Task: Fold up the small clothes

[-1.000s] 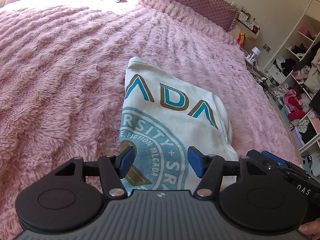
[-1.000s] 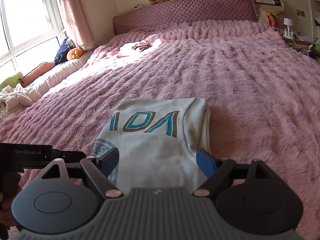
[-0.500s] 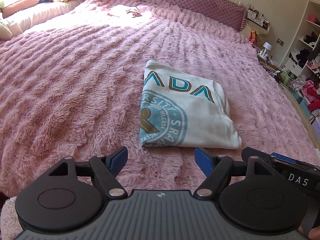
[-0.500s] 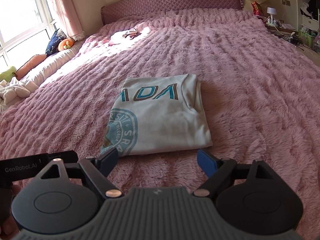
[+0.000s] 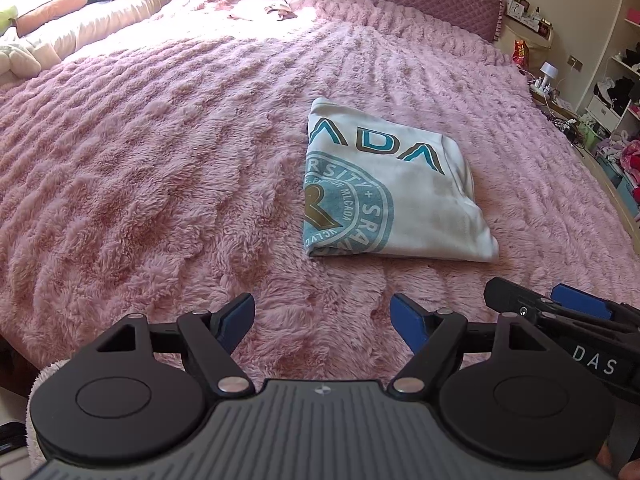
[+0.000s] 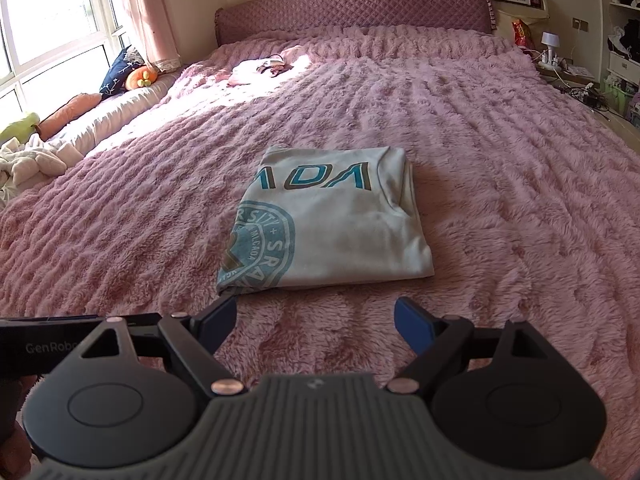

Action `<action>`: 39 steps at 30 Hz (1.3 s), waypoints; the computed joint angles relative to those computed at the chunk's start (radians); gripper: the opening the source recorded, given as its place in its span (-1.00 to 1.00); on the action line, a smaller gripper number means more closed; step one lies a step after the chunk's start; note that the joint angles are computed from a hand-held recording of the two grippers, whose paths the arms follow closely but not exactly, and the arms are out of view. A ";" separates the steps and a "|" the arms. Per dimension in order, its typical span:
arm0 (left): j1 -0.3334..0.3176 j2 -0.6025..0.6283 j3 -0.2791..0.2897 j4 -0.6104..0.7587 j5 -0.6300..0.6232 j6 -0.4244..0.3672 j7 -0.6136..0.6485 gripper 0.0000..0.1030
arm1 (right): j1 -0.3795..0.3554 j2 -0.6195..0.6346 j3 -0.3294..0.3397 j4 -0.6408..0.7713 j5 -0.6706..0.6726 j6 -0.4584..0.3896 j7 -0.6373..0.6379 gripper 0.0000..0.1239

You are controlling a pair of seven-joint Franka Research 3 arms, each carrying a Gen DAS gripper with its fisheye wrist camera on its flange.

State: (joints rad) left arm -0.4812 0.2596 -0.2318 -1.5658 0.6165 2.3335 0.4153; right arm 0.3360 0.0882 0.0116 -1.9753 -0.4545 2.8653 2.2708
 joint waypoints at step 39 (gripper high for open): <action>-0.005 0.033 0.006 0.040 -0.033 -0.037 0.041 0.75 | 0.010 0.017 -0.001 0.023 0.061 -0.016 -0.081 0.32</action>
